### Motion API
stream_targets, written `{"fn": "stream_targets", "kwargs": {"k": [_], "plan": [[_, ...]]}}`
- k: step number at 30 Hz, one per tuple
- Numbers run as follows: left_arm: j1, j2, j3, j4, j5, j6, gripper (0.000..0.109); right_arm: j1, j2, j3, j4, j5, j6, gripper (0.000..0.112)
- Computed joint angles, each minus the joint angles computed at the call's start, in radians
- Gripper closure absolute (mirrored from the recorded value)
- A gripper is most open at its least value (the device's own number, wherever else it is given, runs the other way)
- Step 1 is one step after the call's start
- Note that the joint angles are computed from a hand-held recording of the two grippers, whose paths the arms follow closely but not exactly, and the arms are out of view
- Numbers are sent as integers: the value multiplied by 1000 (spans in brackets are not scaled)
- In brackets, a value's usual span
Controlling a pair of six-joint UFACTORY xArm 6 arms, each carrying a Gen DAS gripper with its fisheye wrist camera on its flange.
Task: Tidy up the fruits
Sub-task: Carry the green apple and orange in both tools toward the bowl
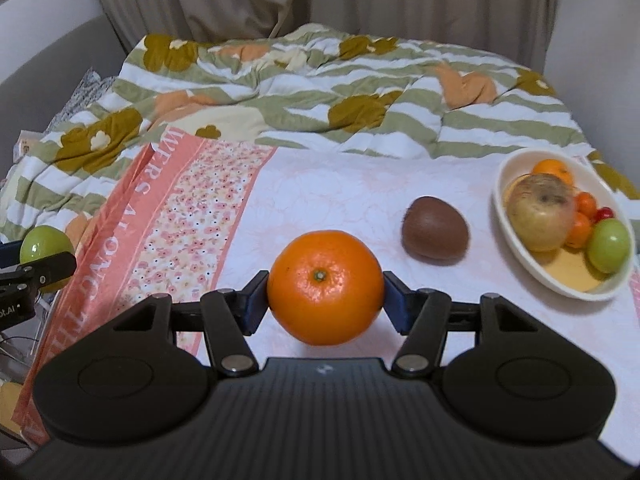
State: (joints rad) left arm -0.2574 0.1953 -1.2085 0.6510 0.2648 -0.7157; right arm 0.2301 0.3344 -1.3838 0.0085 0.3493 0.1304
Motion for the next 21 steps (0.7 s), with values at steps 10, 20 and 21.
{"fn": "stream_targets", "kwargs": {"k": [10, 20, 21], "plan": [[-68, -117, 74, 80, 8, -92, 52, -28, -200, 193, 44, -62, -47, 38], [-219, -123, -1, 290, 173, -388, 52, -102, -348, 301, 482, -32, -541, 38], [-239, -114, -18, 301, 196, -407, 52, -112, -356, 304, 516, -22, -584, 38]]}}
